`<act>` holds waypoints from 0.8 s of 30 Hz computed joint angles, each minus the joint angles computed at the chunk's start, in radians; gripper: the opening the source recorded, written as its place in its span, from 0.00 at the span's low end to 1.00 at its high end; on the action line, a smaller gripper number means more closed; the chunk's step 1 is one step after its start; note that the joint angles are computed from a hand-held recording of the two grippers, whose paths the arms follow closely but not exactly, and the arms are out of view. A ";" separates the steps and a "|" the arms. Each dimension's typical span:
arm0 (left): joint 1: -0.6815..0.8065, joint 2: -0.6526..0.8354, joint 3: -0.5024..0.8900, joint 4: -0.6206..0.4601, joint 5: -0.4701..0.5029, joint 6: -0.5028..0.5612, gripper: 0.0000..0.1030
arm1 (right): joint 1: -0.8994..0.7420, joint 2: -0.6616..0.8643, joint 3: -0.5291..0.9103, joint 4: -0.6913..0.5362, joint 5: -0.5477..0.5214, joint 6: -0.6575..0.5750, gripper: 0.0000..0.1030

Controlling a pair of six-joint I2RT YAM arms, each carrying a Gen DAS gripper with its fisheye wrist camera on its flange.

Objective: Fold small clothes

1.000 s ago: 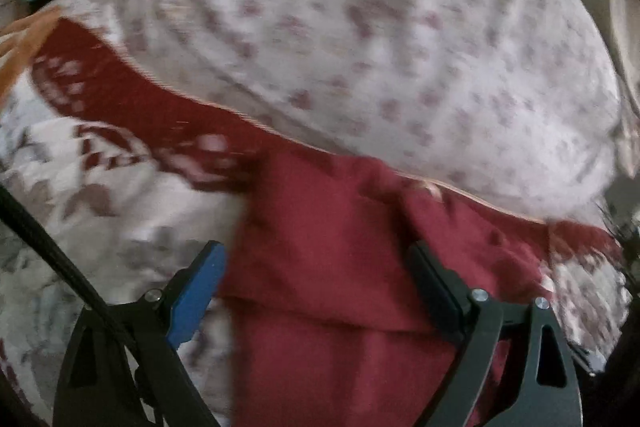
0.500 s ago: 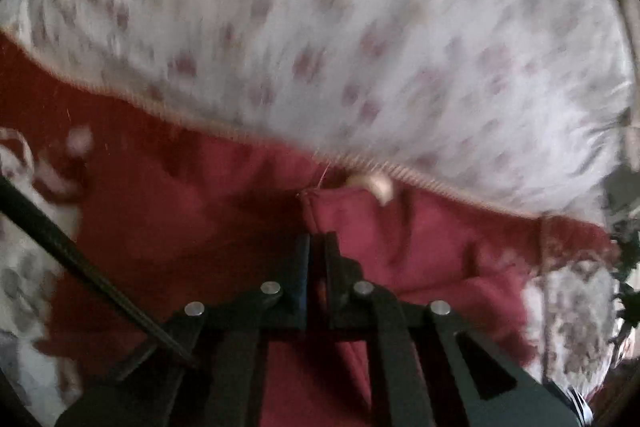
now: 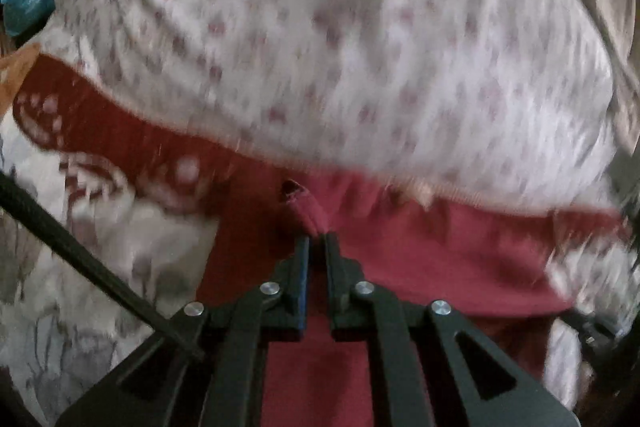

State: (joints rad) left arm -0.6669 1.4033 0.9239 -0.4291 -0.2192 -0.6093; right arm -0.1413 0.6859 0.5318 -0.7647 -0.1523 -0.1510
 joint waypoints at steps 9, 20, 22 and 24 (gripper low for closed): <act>0.022 -0.040 -0.097 0.022 0.034 -0.051 0.18 | -0.468 0.088 0.053 -0.216 -0.382 -0.217 0.67; 0.042 -0.002 -0.099 0.054 0.048 -0.042 0.27 | -0.127 0.554 0.126 0.353 -0.214 0.253 0.19; 0.029 0.026 -0.083 0.052 0.026 -0.036 0.29 | -0.053 0.510 0.089 0.416 -0.039 0.225 0.19; 0.011 0.058 -0.060 0.032 -0.003 -0.025 0.29 | -0.066 0.607 0.111 0.405 -0.023 0.191 0.19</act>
State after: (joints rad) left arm -0.6563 1.4616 0.8644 -0.3971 -0.2226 -0.6339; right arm -0.2068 1.2927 0.6427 -0.3599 -0.1754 0.0399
